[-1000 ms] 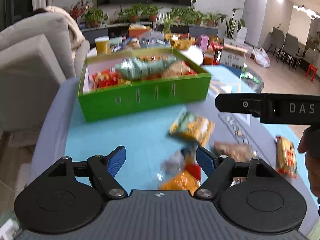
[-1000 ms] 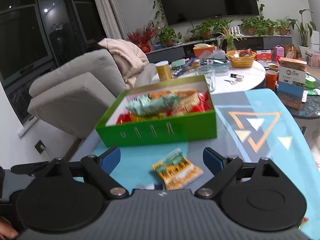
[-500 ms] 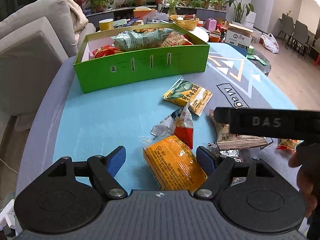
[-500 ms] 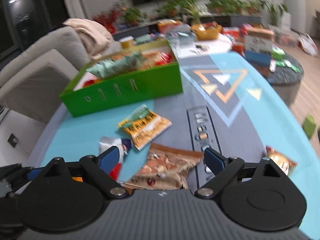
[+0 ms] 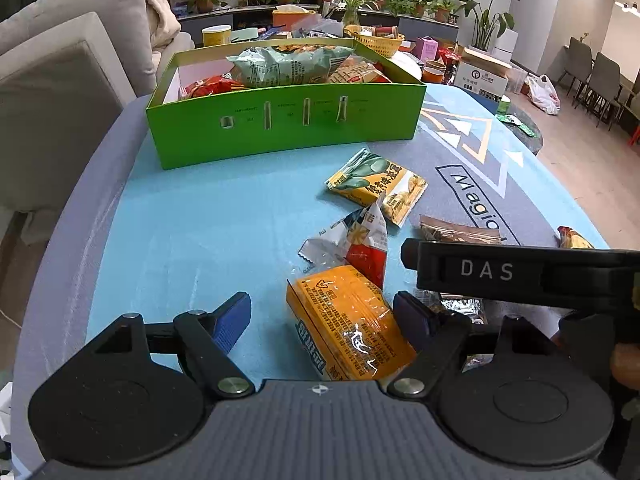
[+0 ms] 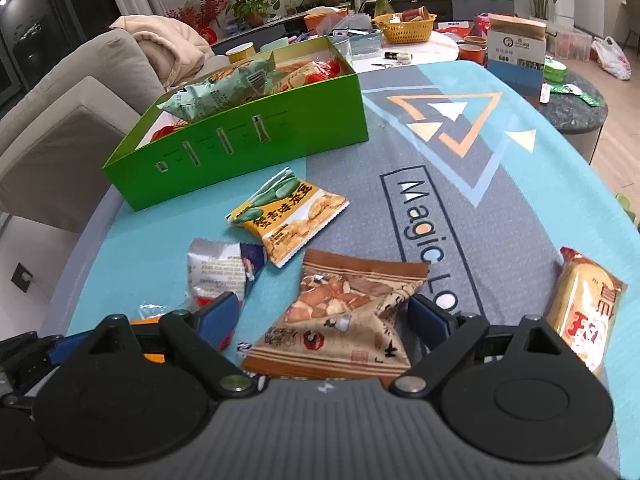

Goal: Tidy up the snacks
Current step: 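Move the right gripper to the brown printed pastry packet, then grasp the brown pastry packet with the right gripper while the left grasps the orange bread packet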

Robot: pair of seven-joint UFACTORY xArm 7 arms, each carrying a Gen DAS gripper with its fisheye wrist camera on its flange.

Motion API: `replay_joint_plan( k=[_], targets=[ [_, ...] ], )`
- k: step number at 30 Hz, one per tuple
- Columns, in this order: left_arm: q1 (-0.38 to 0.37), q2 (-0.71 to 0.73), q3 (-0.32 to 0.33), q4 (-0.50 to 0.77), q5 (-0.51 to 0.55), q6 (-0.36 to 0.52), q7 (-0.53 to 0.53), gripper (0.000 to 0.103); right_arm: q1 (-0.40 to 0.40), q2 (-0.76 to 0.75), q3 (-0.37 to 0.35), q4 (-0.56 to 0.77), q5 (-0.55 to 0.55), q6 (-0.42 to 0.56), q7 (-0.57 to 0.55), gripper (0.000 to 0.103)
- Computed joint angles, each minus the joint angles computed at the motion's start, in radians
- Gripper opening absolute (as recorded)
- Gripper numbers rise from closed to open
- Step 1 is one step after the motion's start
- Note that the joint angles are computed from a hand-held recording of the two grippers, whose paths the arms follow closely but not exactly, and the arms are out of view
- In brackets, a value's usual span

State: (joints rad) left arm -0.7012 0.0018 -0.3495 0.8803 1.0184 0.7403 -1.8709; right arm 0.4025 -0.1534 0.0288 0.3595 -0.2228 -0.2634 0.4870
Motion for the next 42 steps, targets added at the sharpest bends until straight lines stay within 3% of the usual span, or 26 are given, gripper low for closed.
replay_joint_plan(
  k=[4,7,10,12,17,22,26,28,29,33,37,42],
  targets=[
    [0.004,-0.02,0.0,-0.019,-0.003,-0.018,0.009,0.076,-0.095,-0.003,0.114,-0.014,0.096,-0.016,-0.121,0.06],
    [0.012,-0.041,-0.007,-0.032,-0.028,-0.017,0.014,0.076,-0.008,-0.016,-0.029,-0.023,-0.01,-0.019,-0.051,0.06],
    [0.008,-0.041,-0.024,-0.014,-0.052,0.038,0.024,0.076,0.078,-0.021,-0.169,-0.02,-0.133,-0.015,0.039,0.06],
    [0.002,-0.035,-0.031,0.001,-0.054,0.054,0.031,0.076,0.095,-0.02,-0.203,-0.016,-0.182,-0.016,0.078,0.06],
    [-0.01,-0.007,-0.028,0.036,-0.099,0.06,0.067,0.076,0.038,-0.02,-0.119,-0.013,-0.149,-0.001,0.05,0.061],
    [-0.001,0.004,0.001,0.025,-0.137,0.007,0.043,0.075,0.02,-0.005,-0.098,-0.016,-0.145,-0.031,0.035,0.064],
    [0.002,0.02,0.009,0.025,-0.098,-0.012,0.026,0.064,-0.05,0.006,-0.008,-0.017,-0.081,-0.049,-0.029,0.064],
    [-0.001,0.02,0.011,0.021,-0.078,-0.017,0.02,0.059,-0.128,0.003,0.105,-0.026,0.04,-0.056,-0.131,0.064],
    [-0.002,0.02,0.011,0.021,-0.074,-0.014,0.024,0.059,-0.128,0.005,0.106,-0.027,0.054,-0.06,-0.144,0.064],
    [-0.004,0.013,0.011,0.018,-0.062,-0.005,0.028,0.056,-0.022,0.003,-0.091,-0.02,-0.156,-0.072,0.033,0.063],
    [0.002,-0.017,0.007,0.001,-0.035,-0.002,0.016,0.052,-0.051,-0.017,-0.078,-0.027,-0.169,-0.084,0.055,0.063],
    [0.024,-0.072,-0.011,-0.024,-0.003,0.011,0.002,0.051,-0.013,-0.039,-0.17,-0.017,-0.311,-0.12,0.176,0.063]
  ],
)
